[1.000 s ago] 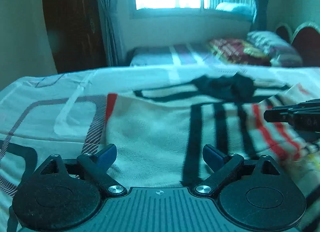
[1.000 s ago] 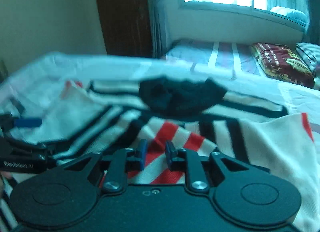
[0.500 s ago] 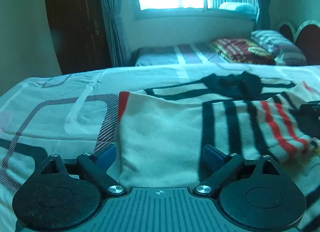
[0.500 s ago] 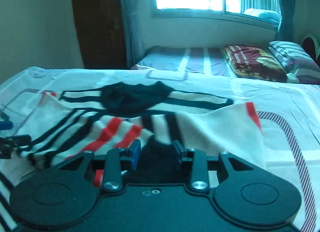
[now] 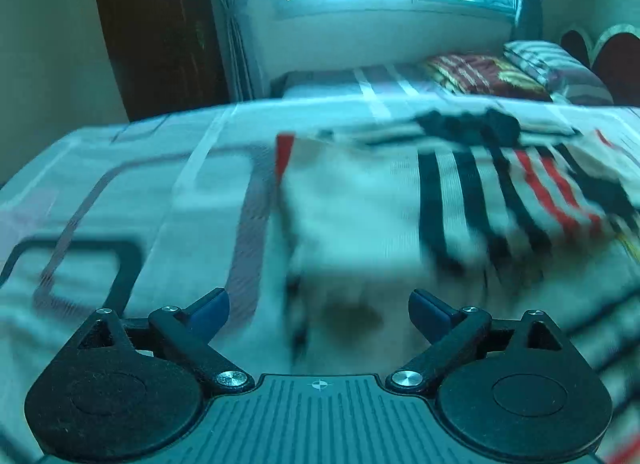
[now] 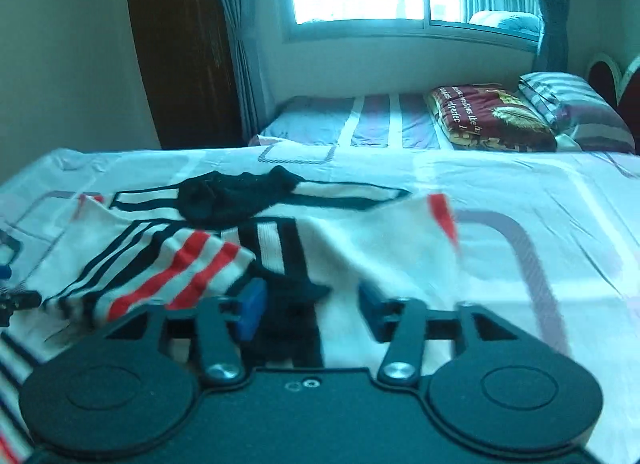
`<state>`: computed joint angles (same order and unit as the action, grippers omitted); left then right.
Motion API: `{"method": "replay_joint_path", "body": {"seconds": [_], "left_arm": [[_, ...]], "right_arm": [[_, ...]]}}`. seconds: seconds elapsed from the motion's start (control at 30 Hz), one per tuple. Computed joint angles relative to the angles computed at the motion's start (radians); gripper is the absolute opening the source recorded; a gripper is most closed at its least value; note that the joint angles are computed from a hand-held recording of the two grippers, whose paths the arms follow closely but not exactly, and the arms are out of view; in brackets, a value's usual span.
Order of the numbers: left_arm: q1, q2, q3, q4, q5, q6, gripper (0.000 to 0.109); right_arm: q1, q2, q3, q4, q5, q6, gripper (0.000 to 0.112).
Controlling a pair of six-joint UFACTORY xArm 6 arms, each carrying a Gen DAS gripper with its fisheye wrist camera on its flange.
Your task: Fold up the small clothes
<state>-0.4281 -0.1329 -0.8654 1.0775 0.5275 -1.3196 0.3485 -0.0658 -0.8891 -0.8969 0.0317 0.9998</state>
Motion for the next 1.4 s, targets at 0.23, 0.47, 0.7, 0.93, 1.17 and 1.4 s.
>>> {"method": "replay_joint_path", "body": {"seconds": [0.23, 0.47, 0.7, 0.93, 1.17, 1.4], "left_arm": [[-0.091, -0.373, 0.356, -0.276, 0.009, 0.093, 0.076], [-0.230, -0.595, 0.515, -0.385, 0.054, 0.049, 0.075], [-0.390, -0.639, 0.522, -0.430, 0.137, 0.040, 0.075], [-0.498, -0.632, 0.510, -0.397, 0.167, -0.054, 0.067], [-0.475, -0.697, 0.568, -0.410, 0.096, -0.096, 0.065], [-0.277, -0.793, 0.754, -0.486, -0.302, -0.136, 0.064]], "right_arm": [[0.022, -0.437, 0.416, 0.482, 0.109, -0.337, 0.059], [0.127, -0.885, 0.690, 0.700, 0.345, -0.310, 0.055], [0.248, -1.244, 0.871, 0.785, 0.497, -0.133, 0.054], [0.325, -1.280, 0.913, 0.825, 0.453, -0.066, 0.054], [0.336, -1.220, 0.932, 0.888, 0.331, -0.090, 0.055], [0.361, -1.123, 0.959, 1.115, 0.139, -0.236, 0.054]]}}
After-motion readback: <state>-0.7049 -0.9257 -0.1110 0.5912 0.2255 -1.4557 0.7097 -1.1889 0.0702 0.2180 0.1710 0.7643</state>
